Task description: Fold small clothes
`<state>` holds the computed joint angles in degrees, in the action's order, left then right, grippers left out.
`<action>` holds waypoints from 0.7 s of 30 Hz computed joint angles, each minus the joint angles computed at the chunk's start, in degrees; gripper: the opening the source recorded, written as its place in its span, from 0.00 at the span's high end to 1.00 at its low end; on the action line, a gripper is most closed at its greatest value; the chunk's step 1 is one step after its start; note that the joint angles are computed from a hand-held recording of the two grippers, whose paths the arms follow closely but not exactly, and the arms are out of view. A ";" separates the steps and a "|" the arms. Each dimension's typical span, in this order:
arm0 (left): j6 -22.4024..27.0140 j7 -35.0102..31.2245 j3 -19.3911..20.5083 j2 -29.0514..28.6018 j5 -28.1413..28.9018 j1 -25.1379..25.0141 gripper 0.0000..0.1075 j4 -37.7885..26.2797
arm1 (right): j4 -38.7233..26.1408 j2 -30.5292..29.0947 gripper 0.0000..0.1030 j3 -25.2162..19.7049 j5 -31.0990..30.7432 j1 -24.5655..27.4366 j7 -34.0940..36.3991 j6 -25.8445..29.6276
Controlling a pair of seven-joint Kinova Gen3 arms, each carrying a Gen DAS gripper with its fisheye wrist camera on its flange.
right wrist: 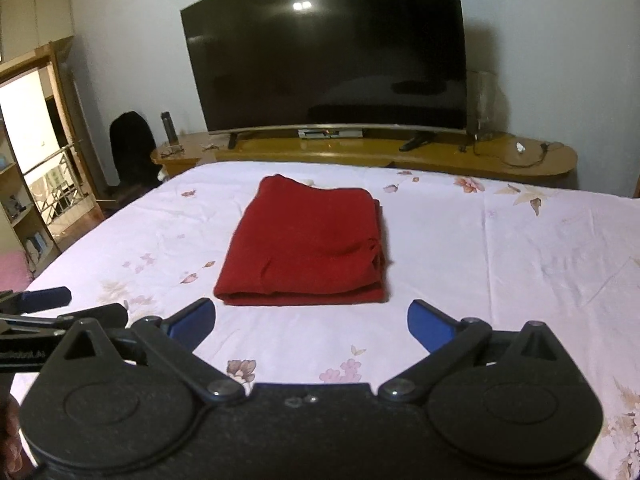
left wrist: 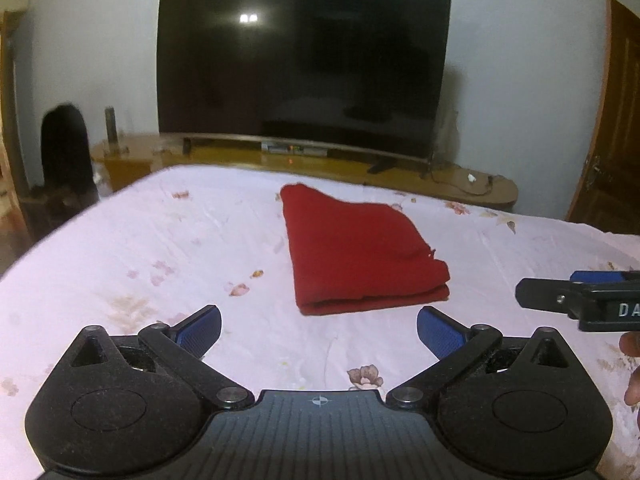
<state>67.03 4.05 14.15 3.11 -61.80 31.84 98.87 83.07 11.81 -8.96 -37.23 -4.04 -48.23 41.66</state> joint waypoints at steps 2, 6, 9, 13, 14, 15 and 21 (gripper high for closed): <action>3.09 0.56 1.09 0.35 -0.12 1.45 0.04 -0.86 | 1.34 -1.13 0.01 -0.37 -1.53 0.97 2.62 0.24; 7.41 2.07 2.08 1.17 -0.54 4.12 0.04 -2.21 | 4.13 -3.43 0.01 0.30 -3.80 1.51 6.68 0.34; 8.83 3.14 2.30 1.62 -0.93 5.78 0.04 -2.83 | 5.60 -4.85 0.01 1.44 -5.33 1.67 8.59 0.85; 10.01 4.00 2.36 2.29 -1.45 7.62 0.04 -3.63 | 6.67 -6.12 0.01 2.99 -6.91 1.77 10.42 1.44; 10.25 4.07 2.32 2.43 -1.59 8.00 0.04 -3.82 | 6.79 -6.35 0.01 3.33 -7.29 1.83 10.76 1.62; 10.39 4.03 2.26 2.54 -1.65 8.31 0.04 -4.04 | 7.10 -6.66 0.01 3.59 -7.60 1.82 11.10 1.56; 10.87 3.65 1.94 2.72 -2.17 9.44 0.04 -4.89 | 7.88 -7.74 0.01 4.90 -9.95 1.95 13.30 1.92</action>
